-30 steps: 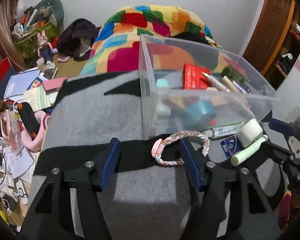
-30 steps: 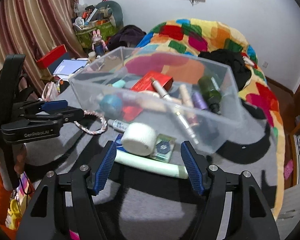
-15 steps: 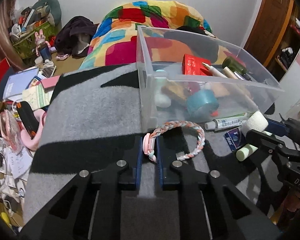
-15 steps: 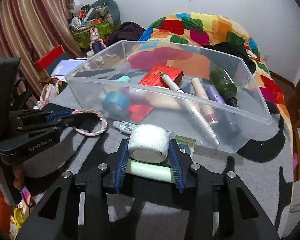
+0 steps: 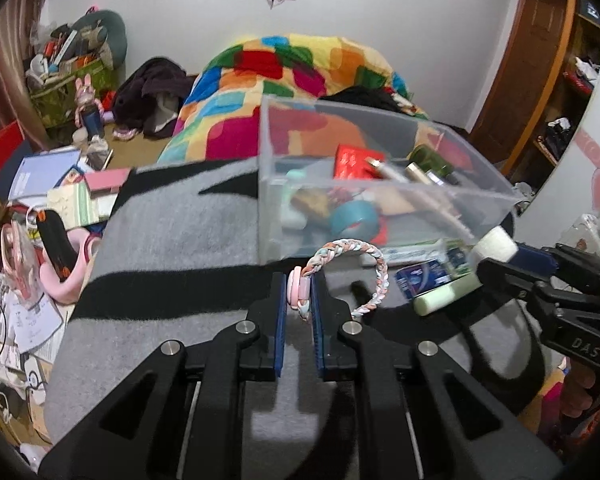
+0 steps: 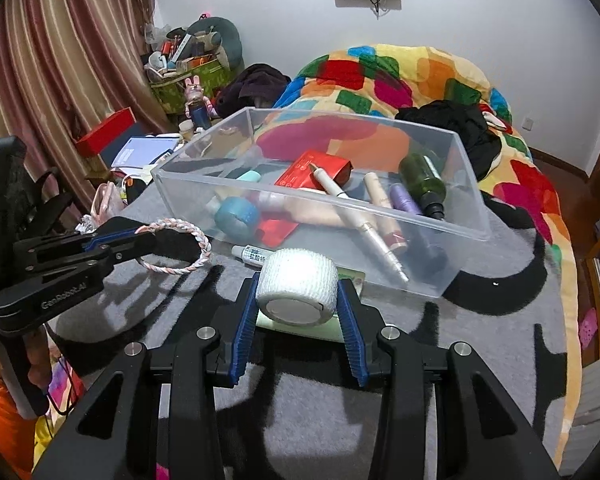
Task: Organize objects
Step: 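Grasp the white tape roll with the right tool while the left grasps the braided bracelet, then carry the tape roll into the clear box with the right tool while the left drops the bracelet in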
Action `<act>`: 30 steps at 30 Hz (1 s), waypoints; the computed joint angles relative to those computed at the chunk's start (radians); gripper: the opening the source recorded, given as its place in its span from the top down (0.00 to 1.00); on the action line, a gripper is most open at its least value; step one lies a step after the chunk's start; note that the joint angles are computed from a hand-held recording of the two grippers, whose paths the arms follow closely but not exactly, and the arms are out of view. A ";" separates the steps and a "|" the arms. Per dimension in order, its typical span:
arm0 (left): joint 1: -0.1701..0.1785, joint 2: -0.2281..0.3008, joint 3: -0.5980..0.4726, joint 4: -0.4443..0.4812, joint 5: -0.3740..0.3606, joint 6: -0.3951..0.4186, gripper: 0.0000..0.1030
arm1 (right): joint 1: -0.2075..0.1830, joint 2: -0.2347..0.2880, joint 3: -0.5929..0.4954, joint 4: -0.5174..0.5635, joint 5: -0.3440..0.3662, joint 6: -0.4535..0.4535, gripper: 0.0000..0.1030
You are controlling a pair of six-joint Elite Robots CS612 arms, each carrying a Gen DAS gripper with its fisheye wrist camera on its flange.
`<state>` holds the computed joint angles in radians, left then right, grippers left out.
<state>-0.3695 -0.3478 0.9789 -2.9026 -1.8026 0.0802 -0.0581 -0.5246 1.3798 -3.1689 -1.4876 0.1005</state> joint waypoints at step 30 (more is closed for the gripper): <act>-0.017 0.017 -0.076 -0.105 -0.032 -0.035 0.90 | -0.031 -0.002 -0.061 -0.022 -0.058 0.052 0.65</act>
